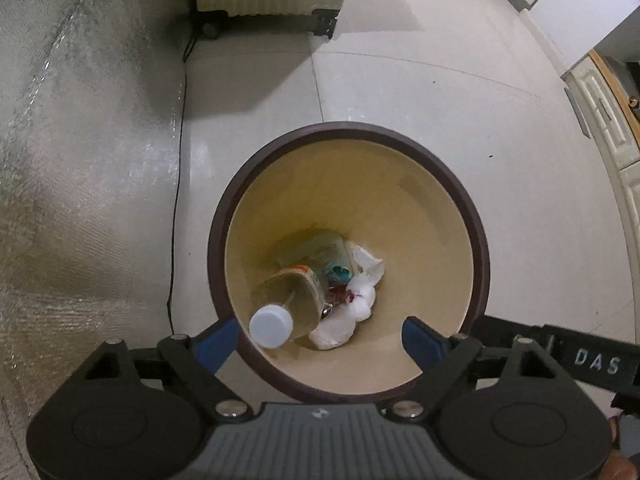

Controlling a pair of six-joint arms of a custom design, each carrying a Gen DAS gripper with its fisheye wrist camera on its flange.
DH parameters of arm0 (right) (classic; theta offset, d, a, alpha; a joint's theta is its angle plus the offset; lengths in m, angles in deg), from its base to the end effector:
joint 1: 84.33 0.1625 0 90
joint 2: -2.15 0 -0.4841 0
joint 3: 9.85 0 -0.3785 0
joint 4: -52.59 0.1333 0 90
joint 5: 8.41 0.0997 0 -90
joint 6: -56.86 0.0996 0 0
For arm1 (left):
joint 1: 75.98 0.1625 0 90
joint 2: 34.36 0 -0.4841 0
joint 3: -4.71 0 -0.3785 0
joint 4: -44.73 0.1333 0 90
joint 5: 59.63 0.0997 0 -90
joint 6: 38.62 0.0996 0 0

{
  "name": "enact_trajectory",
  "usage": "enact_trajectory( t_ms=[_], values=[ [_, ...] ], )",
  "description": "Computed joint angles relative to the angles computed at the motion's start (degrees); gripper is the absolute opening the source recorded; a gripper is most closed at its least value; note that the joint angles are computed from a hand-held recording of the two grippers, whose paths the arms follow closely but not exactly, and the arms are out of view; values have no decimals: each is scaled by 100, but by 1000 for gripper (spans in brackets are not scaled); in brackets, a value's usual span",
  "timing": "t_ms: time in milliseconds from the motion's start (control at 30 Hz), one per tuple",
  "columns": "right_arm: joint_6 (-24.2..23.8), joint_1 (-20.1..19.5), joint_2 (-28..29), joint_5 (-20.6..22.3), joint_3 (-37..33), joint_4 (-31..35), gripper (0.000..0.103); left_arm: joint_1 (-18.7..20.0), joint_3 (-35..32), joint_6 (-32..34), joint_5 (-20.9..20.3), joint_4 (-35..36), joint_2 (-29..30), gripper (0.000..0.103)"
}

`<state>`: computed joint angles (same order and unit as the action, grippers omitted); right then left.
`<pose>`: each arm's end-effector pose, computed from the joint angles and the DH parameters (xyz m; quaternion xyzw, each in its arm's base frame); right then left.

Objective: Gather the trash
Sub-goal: 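Open both tools to drop the bottle and white bag into the wastebasket, then move both open tools back over the table toward the remaining trash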

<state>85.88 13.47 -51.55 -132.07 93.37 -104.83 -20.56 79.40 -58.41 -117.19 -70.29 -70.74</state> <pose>0.1659 -0.6360 0.2165 -0.2184 -0.9211 0.2316 0.2243 -0.2801 -0.7354 0.1103 0.1548 0.9417 -0.0279 0.2976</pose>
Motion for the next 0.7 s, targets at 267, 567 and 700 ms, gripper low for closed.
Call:
enact_trajectory(
  t_ms=[267, 567, 700],
  values=[
    [-159, 42, -15, -75, 81, -164, 46, -24, 111, -141, 41, 82, -169, 96],
    [-620, 181, -60, -327, 170, -431, 73, -78, 172, -140, 0, 154, -288, 103],
    [-715, 271, -66, -586, 143, -335, 82, -113, 214, -190, 37, 203, -374, 103]
  ],
)
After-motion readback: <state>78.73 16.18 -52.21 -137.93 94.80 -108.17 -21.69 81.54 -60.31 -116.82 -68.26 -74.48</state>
